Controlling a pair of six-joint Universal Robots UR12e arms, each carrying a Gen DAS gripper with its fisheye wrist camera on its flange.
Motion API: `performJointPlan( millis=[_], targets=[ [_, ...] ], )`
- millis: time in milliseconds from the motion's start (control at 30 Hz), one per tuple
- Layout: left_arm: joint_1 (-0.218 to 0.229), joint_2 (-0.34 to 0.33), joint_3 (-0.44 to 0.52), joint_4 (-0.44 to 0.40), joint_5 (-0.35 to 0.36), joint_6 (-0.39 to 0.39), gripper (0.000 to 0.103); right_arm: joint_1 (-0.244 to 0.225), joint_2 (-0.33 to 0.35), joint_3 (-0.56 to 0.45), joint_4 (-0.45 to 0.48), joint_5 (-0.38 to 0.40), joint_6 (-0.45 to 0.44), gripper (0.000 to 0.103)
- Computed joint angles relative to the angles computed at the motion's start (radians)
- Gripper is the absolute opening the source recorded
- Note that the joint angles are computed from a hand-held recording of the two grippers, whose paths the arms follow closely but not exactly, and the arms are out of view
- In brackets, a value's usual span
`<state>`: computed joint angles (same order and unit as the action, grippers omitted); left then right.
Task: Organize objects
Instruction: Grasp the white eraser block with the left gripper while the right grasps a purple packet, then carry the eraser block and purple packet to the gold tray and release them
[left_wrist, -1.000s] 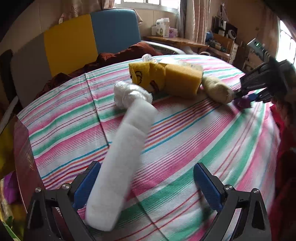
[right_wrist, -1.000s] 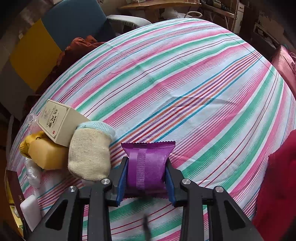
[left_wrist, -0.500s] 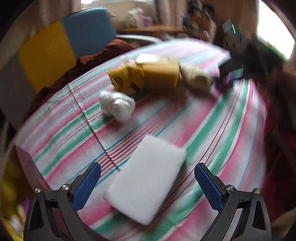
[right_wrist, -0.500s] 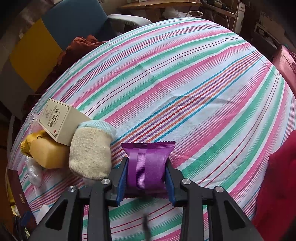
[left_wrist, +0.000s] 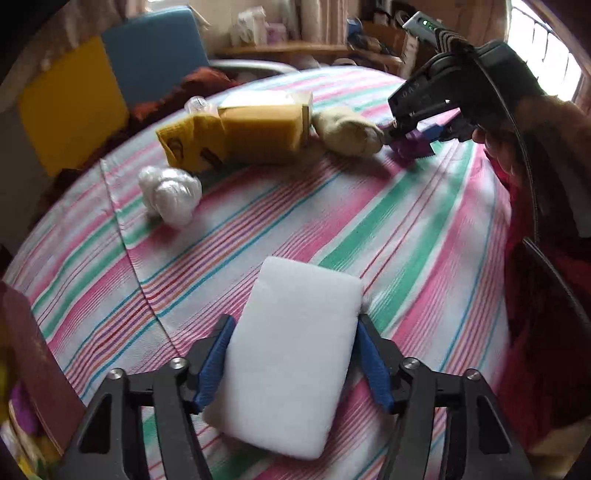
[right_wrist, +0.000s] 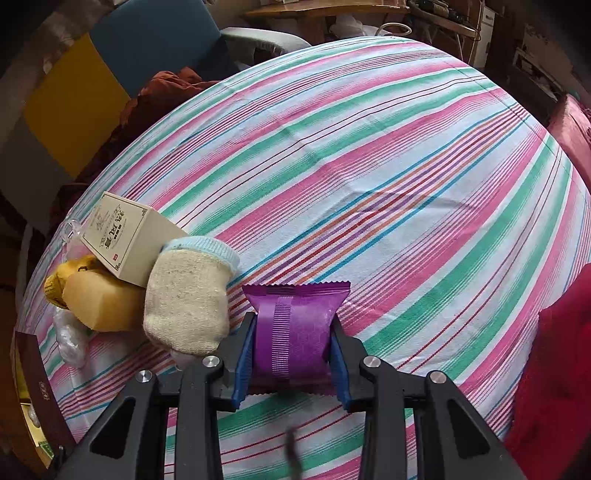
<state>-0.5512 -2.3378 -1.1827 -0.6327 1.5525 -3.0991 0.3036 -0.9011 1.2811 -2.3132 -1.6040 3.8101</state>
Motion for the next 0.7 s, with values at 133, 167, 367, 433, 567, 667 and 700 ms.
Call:
performJointPlan(
  millis=[133,167,367,433,567,667,700],
  targets=[
    [0.000,-0.004,-0.009,0.038,0.007,-0.058,0.080,-0.001,-0.004,0.005,0.002,-0.006,0.001,0.036],
    [0.000,-0.005,-0.007,0.036,0.007,-0.055,0.081,0.008,0.010,-0.018,0.011,-0.010,0.010,0.036],
    [-0.001,0.003,-0.022,0.037,-0.006,-0.067,0.081,0.008,0.001,-0.005,-0.009,-0.022,0.020,0.036],
    [-0.001,0.004,-0.025,0.041,-0.006,-0.067,0.081,0.007,0.001,-0.008,-0.007,-0.023,0.020,0.036],
    [0.005,0.013,-0.036,0.041,-0.005,-0.063,0.075,0.007,-0.004,-0.002,-0.010,-0.031,0.020,0.036],
    [0.004,0.019,-0.034,0.028,0.002,-0.071,0.062,0.006,-0.012,0.010,-0.031,-0.050,0.030,0.035],
    [0.004,0.022,-0.040,0.035,0.003,-0.064,0.060,0.006,-0.014,0.012,-0.034,-0.053,0.034,0.035]
  ],
)
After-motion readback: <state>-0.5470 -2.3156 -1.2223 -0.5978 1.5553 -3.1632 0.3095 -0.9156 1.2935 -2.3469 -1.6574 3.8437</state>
